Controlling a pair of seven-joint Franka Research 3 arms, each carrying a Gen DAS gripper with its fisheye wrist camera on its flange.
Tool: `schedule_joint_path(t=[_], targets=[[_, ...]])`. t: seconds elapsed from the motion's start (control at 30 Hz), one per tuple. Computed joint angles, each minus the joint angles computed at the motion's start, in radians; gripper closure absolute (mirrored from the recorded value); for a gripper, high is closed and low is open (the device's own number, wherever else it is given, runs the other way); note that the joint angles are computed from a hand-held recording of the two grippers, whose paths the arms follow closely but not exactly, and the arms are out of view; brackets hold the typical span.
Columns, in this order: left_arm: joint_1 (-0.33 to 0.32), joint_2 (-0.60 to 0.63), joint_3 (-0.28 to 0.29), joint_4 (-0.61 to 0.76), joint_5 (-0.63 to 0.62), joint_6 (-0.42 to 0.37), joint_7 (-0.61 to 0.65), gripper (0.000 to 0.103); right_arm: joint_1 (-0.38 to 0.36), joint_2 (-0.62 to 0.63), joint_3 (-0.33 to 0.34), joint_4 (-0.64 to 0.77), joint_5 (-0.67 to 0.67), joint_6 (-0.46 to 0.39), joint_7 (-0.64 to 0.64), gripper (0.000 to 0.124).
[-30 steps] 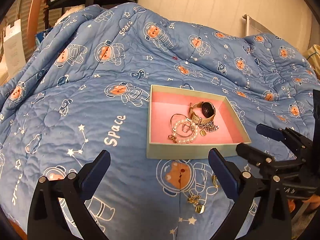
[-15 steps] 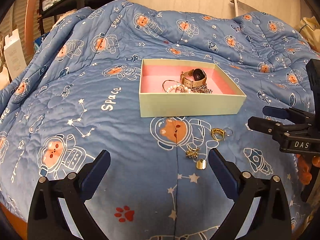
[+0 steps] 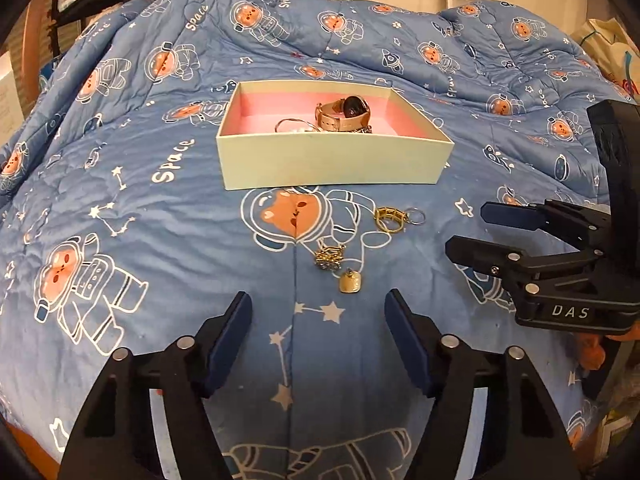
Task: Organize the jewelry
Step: 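Move both open tools toward the remaining charms on the quilt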
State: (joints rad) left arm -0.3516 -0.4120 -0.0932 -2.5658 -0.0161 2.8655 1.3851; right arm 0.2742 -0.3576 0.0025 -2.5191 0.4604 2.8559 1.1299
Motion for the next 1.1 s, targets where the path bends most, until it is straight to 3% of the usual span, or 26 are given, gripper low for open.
schedule_joint_path(t=[0.1, 0.27, 0.37, 0.53, 0.63, 0.8, 1.1], targets=[[-0.022, 0.037, 0.017, 0.033, -0.036, -0.026, 0.023, 0.056, 0.0, 0.002, -0.002, 0.003, 0.003, -0.006, 0.002, 0.054], [-0.01, 0.068, 0.002, 0.066, -0.049, -0.033, 0.043, 0.063, -0.002, 0.004, -0.003, 0.004, 0.002, -0.01, 0.002, 0.054], [-0.033, 0.082, 0.016, 0.08, -0.09, -0.037, 0.093, 0.077, -0.001, 0.007, -0.004, 0.005, 0.005, -0.013, -0.002, 0.054], [-0.009, 0.097, -0.018, 0.089, -0.074, -0.041, 0.099, 0.081, 0.0, 0.022, -0.003, 0.017, 0.003, -0.016, -0.011, 0.058], [-0.028, 0.094, 0.002, 0.084, -0.116, -0.037, 0.13, 0.083, 0.005, 0.043, -0.008, 0.035, 0.007, -0.029, -0.034, 0.067], [-0.055, 0.088, 0.027, 0.07, -0.194, -0.022, 0.18, 0.088, 0.0, 0.091, 0.002, 0.075, -0.011, -0.037, -0.074, 0.071], [-0.063, 0.082, 0.031, 0.062, -0.252, -0.011, 0.208, 0.089, -0.005, 0.149, 0.013, 0.121, -0.014, -0.034, -0.119, 0.091]])
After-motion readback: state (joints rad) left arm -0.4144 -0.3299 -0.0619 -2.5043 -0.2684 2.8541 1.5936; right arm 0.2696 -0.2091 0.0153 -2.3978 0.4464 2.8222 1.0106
